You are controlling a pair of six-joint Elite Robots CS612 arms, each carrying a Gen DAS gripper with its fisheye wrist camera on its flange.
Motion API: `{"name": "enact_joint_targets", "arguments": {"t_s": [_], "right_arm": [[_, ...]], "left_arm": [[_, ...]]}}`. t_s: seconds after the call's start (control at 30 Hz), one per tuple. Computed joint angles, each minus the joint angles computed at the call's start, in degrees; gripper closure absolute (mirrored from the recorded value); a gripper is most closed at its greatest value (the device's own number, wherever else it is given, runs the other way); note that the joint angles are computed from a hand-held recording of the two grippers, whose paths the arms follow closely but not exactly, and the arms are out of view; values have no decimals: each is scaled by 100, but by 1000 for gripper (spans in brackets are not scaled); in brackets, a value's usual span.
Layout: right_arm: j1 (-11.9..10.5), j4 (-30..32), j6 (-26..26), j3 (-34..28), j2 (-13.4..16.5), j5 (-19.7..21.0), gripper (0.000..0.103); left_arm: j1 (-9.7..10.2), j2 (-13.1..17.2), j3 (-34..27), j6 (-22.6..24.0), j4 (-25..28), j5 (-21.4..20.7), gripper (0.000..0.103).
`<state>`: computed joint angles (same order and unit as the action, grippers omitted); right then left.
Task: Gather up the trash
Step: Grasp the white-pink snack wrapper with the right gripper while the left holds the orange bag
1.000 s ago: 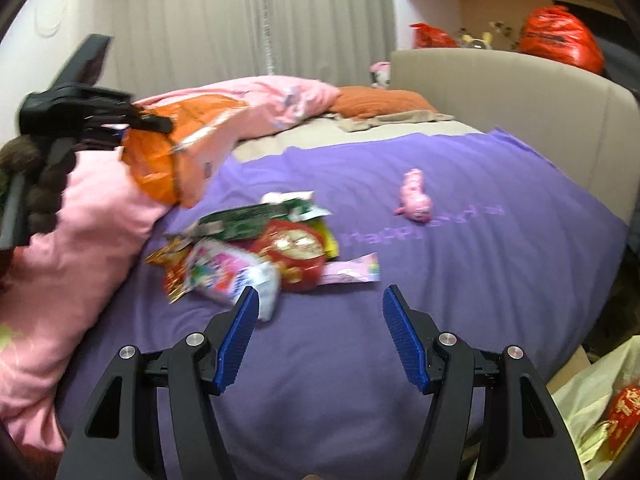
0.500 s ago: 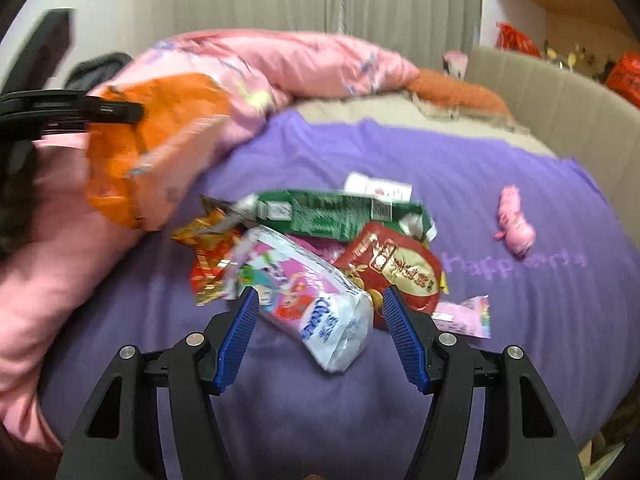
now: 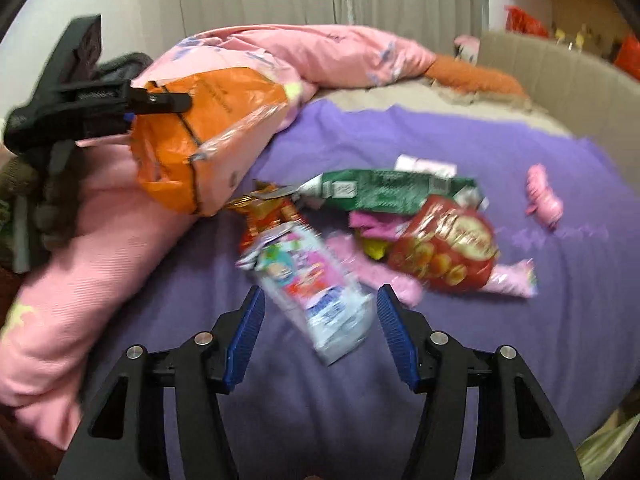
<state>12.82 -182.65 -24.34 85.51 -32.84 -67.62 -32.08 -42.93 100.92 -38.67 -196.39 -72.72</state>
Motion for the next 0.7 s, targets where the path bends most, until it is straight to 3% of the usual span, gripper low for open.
{"name": "enact_joint_targets", "arguments": {"t_s": [0.1,0.23,0.27,0.33,0.47,0.7], "right_arm": [[51,121,-196,-254,157,11,48],[68,872,-407,-592,299,-49,49],[70,976,-409,-631,320,-80,60],[54,1069,-385,-617,316,-109,72],[-14,707,-275,-334,165,-70,88],[-237,-241,361,181,-139,-68,89]], "left_arm": [[-12,5,-12,13,32,0,70],[-23,5,-9,22,30,22,70],[-28,7,-7,-2,15,34,70],[-23,13,-5,-36,-9,37,70],[-30,32,-14,-53,3,88,70],[-209,-3,-56,159,42,537,70]]}}
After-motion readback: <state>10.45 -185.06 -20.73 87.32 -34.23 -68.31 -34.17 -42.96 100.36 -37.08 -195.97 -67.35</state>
